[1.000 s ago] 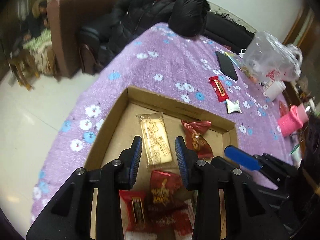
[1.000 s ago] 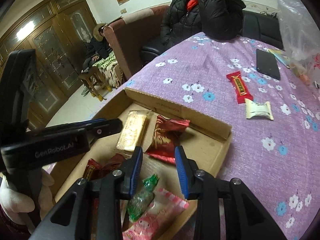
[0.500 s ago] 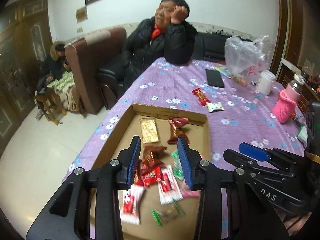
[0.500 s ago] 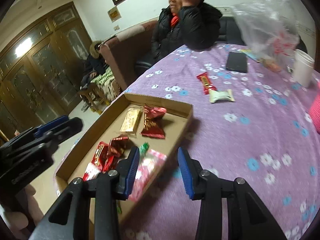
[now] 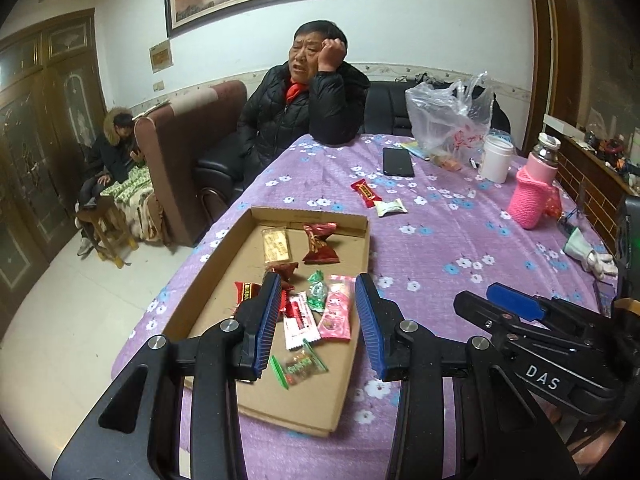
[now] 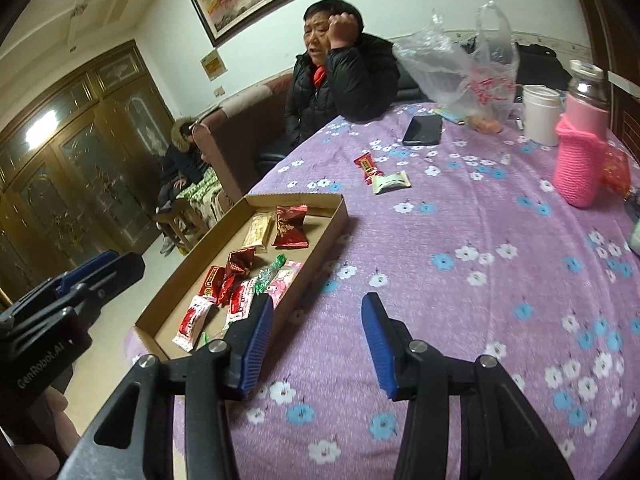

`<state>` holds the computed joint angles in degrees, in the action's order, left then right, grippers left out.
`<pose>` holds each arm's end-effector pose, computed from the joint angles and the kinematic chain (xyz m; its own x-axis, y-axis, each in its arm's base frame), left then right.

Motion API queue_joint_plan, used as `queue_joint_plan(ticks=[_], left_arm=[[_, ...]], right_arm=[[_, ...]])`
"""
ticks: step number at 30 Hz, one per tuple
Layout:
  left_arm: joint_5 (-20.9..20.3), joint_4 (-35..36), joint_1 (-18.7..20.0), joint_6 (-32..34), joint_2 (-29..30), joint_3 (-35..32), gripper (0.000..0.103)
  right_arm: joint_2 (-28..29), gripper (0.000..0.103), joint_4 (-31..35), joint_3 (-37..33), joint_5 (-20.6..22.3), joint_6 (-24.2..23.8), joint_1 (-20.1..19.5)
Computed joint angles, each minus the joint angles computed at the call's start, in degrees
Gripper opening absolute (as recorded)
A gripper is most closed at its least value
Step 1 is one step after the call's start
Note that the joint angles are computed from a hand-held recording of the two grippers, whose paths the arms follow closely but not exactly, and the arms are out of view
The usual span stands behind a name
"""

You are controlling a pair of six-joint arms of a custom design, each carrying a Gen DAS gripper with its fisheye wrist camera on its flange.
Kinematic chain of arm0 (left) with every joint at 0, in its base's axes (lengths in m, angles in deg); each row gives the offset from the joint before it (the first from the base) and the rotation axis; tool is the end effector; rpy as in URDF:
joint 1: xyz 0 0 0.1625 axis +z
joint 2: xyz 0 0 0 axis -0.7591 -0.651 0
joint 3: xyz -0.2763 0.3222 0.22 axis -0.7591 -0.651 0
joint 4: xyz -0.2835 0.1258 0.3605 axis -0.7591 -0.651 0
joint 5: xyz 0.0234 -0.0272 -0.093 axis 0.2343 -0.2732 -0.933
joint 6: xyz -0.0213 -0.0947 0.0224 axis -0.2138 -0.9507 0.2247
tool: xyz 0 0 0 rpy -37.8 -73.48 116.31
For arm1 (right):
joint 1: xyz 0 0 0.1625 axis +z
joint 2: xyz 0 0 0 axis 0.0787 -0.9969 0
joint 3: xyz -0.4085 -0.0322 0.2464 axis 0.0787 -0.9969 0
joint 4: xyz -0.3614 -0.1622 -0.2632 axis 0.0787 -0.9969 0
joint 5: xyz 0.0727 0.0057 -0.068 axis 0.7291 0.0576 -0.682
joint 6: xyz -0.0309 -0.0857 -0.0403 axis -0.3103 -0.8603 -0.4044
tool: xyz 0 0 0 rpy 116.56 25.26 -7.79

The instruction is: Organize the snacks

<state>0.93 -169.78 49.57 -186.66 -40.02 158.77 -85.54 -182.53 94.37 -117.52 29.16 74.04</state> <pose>-0.3612 -0.2132 0.0682 -0.6412 -0.1410 -0.7543 0.5526 0.5973 -0.5813 0.0906 -0.2771 0.2530 -0.8546 -0.4064 0.3233 -0.5191 0.6861 -0.5096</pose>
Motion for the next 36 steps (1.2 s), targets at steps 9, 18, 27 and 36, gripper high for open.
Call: queue_joint_plan(ticks=[9,18,27,36], left_arm=[[-1.0,1.8,-3.1,-1.1,1.3,-1.3,0.038],[-1.9,2.7,-4.7,-1.4,2.0,-1.8,0.038],[-2.2,2.5,-4.7,-1.4,2.4,-2.0,0.038],[-2.5,-1.5,-3.1,2.1,2.4,-1.1,0.038]], right_arm=[[-14.6,0.055,11.1,1.3,5.1,-2.9,-5.1],[-18.9,0.055,14.4,1.6,6.7,-4.2,-6.5],[-20.8,0.055,16.1,1.6,8.3,-5.0,-8.3],[-17.4,0.056,14.2,1.1,7.9,-4.5,-9.0]])
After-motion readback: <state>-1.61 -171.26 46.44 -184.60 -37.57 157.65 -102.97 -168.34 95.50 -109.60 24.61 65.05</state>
